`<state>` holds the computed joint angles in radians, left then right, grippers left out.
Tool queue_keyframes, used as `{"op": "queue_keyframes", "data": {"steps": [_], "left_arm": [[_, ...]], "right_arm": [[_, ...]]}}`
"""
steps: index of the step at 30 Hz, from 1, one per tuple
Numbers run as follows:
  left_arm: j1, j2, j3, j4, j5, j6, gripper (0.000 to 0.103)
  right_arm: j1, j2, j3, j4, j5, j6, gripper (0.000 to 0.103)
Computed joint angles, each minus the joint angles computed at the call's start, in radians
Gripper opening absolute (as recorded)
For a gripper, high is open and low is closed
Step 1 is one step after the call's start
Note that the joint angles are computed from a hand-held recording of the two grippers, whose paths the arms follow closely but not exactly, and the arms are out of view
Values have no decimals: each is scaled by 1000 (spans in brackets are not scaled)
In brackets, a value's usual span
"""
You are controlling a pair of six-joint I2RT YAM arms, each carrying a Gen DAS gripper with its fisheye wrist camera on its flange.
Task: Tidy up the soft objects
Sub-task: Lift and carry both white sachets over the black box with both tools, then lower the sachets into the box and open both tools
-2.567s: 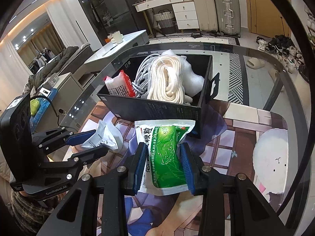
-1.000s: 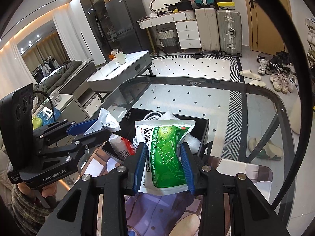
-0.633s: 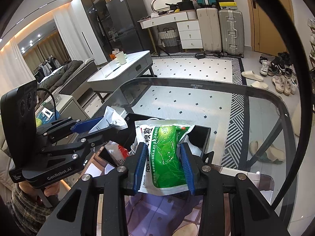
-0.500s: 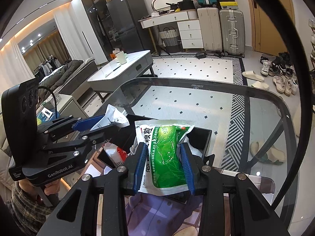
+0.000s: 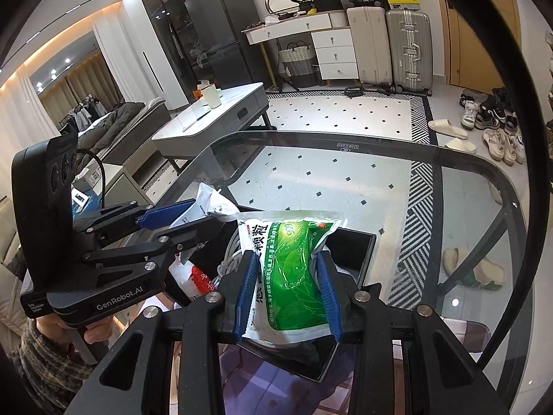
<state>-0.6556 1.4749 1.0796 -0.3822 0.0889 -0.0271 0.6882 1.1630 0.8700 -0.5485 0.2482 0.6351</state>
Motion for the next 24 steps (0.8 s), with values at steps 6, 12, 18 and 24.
{"op": "queue_keyframes", "data": {"steps": [6, 12, 18, 24], "left_arm": [[7, 45, 17, 3, 13, -1, 33], [-6, 78, 25, 2, 9, -5, 33], [-19, 88, 2, 18, -12, -2, 36], [-24, 74, 0, 1, -19, 3, 48]], "right_arm": [[-30, 38, -7, 32, -34, -19, 36], [-50, 65, -14, 61, -60, -29, 36], [-65, 61, -44, 80, -75, -28, 36], [-54, 34, -44, 63, -53, -11, 50]]}}
